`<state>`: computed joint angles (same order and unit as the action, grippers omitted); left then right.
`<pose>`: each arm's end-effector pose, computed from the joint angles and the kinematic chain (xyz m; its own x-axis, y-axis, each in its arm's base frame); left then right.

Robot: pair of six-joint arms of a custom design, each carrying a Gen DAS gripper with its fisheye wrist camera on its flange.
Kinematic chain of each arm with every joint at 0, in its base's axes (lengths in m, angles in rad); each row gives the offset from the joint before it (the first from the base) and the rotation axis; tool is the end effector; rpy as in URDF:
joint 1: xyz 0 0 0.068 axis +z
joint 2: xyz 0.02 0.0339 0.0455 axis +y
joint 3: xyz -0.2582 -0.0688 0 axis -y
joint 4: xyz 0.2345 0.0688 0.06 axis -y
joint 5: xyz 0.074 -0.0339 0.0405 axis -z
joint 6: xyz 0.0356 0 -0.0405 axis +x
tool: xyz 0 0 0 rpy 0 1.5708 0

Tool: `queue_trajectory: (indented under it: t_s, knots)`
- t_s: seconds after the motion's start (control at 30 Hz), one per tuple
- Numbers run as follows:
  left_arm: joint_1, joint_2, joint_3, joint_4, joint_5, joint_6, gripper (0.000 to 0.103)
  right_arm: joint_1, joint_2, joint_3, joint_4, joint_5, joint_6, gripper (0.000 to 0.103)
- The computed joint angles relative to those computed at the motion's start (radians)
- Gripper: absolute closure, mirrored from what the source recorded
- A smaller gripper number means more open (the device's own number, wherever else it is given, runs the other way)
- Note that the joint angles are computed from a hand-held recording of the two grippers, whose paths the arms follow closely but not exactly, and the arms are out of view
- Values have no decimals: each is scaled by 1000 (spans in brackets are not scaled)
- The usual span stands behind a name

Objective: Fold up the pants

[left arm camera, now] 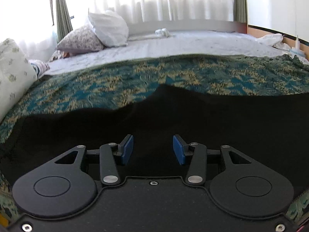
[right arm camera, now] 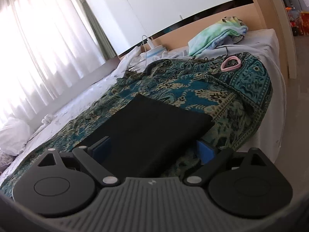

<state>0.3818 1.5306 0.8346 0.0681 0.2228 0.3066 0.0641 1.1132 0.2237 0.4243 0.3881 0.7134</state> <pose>0.2962 0.1105 0.2033 -0.5793 0.0846 -0.8107 -0.0237 0.9924 0.1205 0.1963 -0.0009 0.1528 -0.1564 0.5969 -0.7869 0.5033 0.7337 0.4565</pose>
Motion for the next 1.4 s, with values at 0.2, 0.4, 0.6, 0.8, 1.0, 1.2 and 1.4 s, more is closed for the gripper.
queue_trajectory:
  t_s: [0.2,0.4,0.6,0.8,1.0,1.2,1.4]
  knots:
    - [32,21,-5,19,-54,-8,59,-81,27,-46,82,-43,68,6]
    - [83,58,25,3,-67,13,59,0,47,-54,148,75,71,9]
    - [85,70,27,4,-70,5,58,-14,122,2,172,60,10,9]
    - [80,79,31,8,-73,-2,58,-84,166,32,205,-27,11,12]
    - [95,85,36,13,-75,-12,58,-101,224,39,245,-198,-56,25]
    - [152,111,74,2,-60,-28,58,-140,306,168,139,-138,74,46]
    - [244,171,128,-6,11,-46,59,-37,312,437,-262,45,122,96]
